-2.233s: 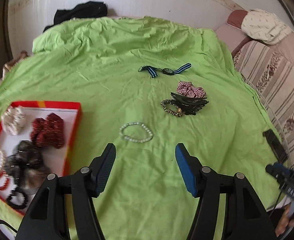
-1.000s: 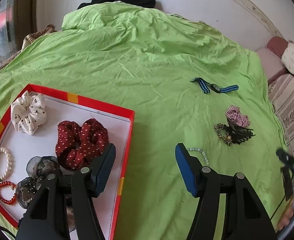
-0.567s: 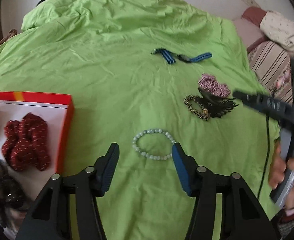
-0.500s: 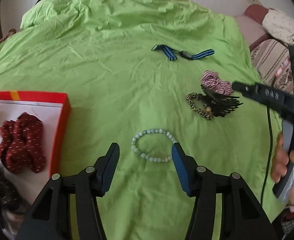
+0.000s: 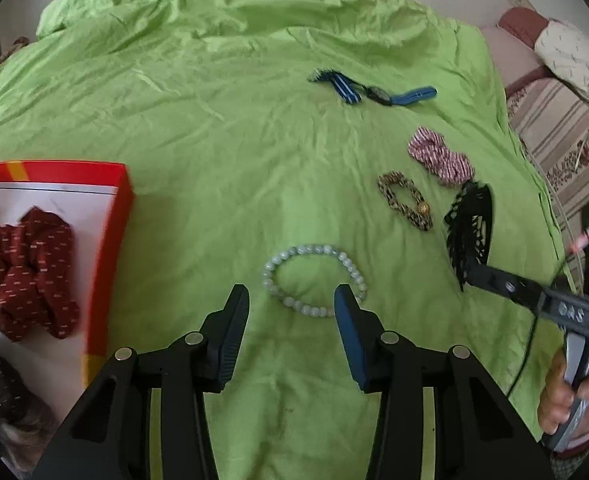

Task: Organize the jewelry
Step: 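Grasp the pale green bead bracelet with the left tool while the right grasps the black claw clip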

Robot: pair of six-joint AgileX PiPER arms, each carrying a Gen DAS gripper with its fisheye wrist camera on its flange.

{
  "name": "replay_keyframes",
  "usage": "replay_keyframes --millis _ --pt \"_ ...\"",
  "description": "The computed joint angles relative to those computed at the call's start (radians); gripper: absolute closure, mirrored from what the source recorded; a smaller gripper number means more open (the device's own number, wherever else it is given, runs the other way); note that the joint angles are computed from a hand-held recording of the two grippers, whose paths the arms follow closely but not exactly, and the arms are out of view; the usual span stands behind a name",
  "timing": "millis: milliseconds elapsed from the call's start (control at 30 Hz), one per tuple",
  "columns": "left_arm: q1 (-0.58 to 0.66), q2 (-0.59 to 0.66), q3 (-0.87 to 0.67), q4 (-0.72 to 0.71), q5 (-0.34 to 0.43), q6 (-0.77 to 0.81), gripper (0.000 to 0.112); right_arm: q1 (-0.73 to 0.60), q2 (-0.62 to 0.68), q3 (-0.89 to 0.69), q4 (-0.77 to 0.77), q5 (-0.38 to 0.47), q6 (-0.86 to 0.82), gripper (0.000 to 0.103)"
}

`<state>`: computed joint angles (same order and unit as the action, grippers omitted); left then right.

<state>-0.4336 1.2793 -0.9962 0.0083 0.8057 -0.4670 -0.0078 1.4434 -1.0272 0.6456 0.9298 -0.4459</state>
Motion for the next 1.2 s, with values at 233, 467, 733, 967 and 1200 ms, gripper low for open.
replay_keyframes --millis 233,467,733,967,1200 --pt "0.075 0.012 0.011 -0.020 -0.009 0.013 0.069 0.002 -0.076 0.020 -0.149 -0.140 0.106 0.030" --pt "0.087 0.081 0.012 -0.046 -0.055 0.058 0.066 0.074 0.016 -0.065 -0.275 -0.231 0.198 0.021" --pt "0.024 0.097 0.019 -0.081 -0.106 0.124 0.055 0.136 0.183 -0.189 -0.334 -0.227 0.241 0.021" --pt "0.000 0.076 0.022 -0.086 -0.113 0.108 0.107 0.147 0.192 -0.167 -0.298 -0.238 0.245 0.051" --pt "0.010 -0.014 0.018 -0.165 -0.102 0.167 0.107 0.129 0.088 -0.133 -0.284 -0.197 0.247 0.092"
